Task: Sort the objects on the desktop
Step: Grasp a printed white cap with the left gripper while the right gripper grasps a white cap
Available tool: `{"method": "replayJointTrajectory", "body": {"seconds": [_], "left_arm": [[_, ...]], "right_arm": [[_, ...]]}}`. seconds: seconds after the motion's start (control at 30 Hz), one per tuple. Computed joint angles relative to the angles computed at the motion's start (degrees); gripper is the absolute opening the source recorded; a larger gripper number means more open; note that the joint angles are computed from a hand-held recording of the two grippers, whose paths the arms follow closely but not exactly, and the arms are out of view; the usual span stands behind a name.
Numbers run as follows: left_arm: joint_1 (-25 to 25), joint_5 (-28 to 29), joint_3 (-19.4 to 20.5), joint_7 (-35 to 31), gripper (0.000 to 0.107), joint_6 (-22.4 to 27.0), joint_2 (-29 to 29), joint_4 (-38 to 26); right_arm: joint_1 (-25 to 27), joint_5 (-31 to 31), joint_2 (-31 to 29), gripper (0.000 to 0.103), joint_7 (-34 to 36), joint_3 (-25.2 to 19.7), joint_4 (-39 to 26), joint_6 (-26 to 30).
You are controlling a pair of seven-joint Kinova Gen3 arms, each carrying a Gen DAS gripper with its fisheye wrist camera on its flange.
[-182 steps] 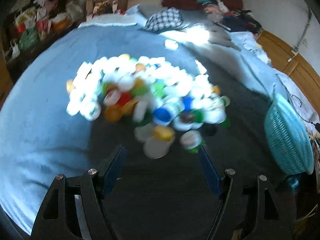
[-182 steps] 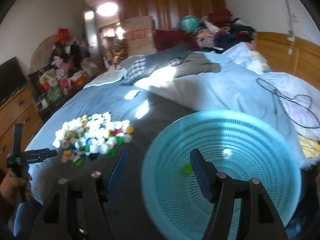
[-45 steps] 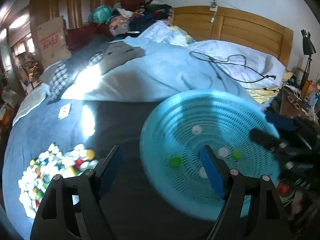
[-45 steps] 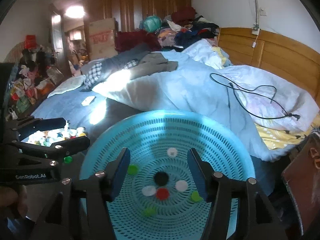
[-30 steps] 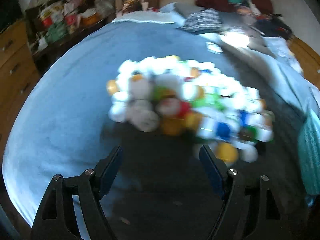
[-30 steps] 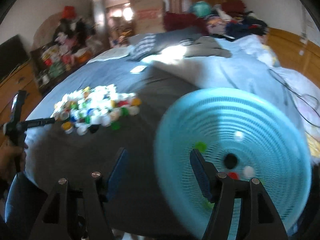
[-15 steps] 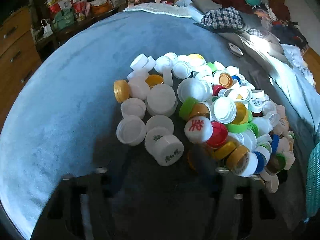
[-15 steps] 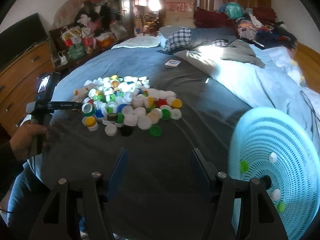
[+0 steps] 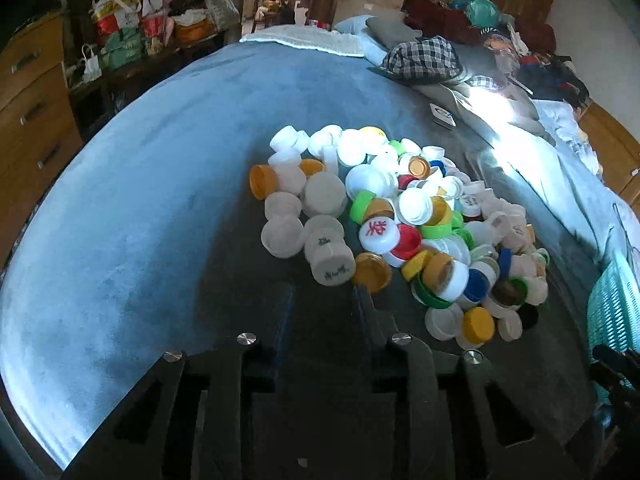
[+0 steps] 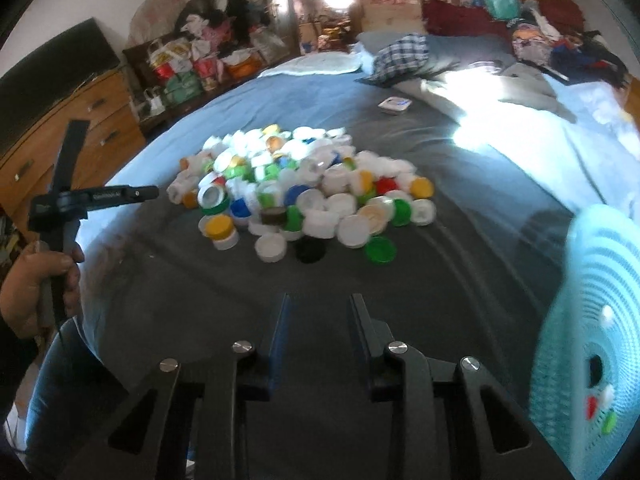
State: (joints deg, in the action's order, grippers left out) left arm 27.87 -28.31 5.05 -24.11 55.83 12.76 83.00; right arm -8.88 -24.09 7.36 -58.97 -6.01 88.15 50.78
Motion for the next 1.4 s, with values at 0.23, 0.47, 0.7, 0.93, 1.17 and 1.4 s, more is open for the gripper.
{"method": "replayJointTrajectory", "body": {"seconds": [0.23,0.47,0.7,0.93,1.17,1.4], "left_arm": [[-2.3,2.3,-0.9,0.5,0.052,-3.9,1.5,0.4],[-2.3,4.2,-1.9,-5.2,0.025,-2.0,5.3,-3.3],[-1.8,3.8,-1.7,-3.5,0.026,-4.8,-0.6,1.9],[-2.7,3.6,0.9,-1.7,0.026,-5.1,-4.5,5.1],[-3.8,5.8,2.1,-3.3,0.026,-6.3,-4.4,5.7],[-1.9,4.9,2.7,-4.4,0.026,-4.8,-3.5,2.7]], "right_arm": [[-2.7,2.3,3.2,0.041,-3.4,-1.6,-1.2,-0.8],[-3.7,3.3,4.1,0.035,-5.7,-1.9,-1.2,-1.6],[-3.8,2.3,5.1,0.028,-5.2,-2.9,-1.9,-3.4],[-5.4,3.2,8.7,0.028,-5.8,-3.7,-3.7,-4.3],[-9.4,9.3,11.6,0.044,-12.4,-2.6,-6.5,-6.2],[-8.5,10.6,12.3,0.032,-13.7,-3.6,-7.5,-5.3]]}}
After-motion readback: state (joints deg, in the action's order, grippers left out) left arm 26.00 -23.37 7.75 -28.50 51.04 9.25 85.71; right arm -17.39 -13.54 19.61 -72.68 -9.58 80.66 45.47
